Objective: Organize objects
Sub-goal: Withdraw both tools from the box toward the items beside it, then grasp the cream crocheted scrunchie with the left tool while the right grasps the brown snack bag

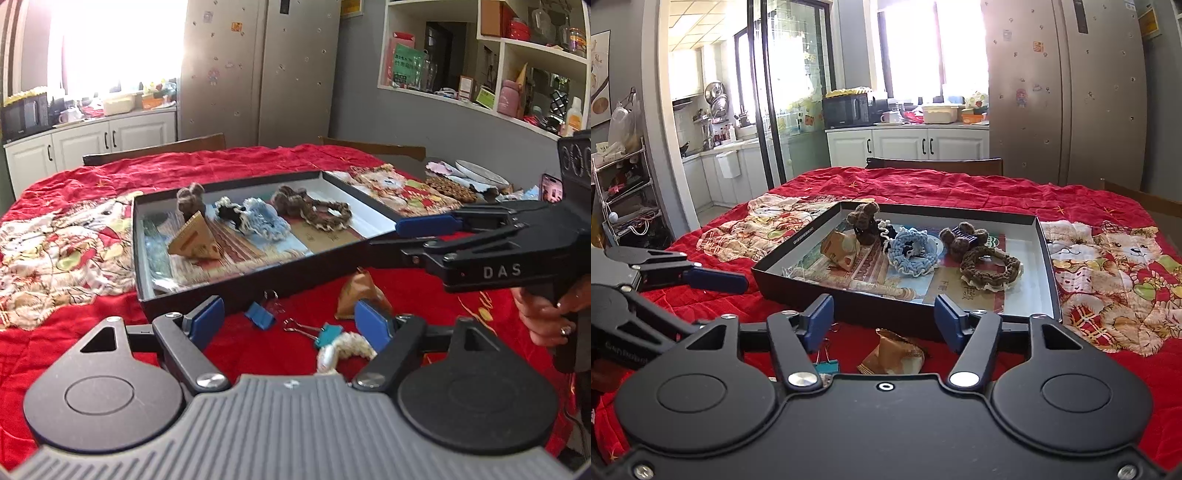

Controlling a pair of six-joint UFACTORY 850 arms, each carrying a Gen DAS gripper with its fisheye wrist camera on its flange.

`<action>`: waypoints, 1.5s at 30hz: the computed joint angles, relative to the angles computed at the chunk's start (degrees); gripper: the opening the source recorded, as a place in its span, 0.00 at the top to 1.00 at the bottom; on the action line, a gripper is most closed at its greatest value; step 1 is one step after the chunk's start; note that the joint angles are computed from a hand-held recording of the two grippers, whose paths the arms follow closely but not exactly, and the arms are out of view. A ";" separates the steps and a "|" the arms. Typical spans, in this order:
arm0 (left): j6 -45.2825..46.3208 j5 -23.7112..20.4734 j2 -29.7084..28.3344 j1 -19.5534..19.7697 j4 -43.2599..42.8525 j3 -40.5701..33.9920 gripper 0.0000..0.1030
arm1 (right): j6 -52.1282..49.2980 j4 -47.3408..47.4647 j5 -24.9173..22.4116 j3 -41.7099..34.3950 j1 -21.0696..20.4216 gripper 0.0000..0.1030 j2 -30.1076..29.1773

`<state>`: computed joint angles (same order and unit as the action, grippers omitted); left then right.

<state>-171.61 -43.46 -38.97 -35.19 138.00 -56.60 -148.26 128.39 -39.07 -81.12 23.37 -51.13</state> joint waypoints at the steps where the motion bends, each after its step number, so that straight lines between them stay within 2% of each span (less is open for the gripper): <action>1: -0.20 0.04 -0.06 -0.06 0.22 0.01 0.16 | -0.17 0.01 -0.06 0.02 -0.03 0.39 -0.12; 5: -1.18 0.60 -0.41 -0.16 1.48 -0.13 0.16 | -0.18 -0.09 0.25 -0.29 -0.04 0.35 -0.67; 19: -0.74 3.41 -2.27 -0.63 2.29 -1.28 0.17 | 1.17 -2.09 3.10 -2.74 0.42 0.35 -3.49; 30: -1.42 5.82 -3.82 -0.22 2.71 -2.51 0.32 | 1.65 -0.81 6.55 -5.19 1.31 0.36 -5.66; 40: -1.81 6.09 -4.37 -0.33 3.14 -3.01 0.44 | 2.38 -1.12 9.21 -6.96 2.08 0.39 -6.93; 45: -1.50 6.18 -4.47 -0.46 2.83 -3.21 0.60 | 2.32 -1.11 9.81 -7.21 2.19 0.40 -7.12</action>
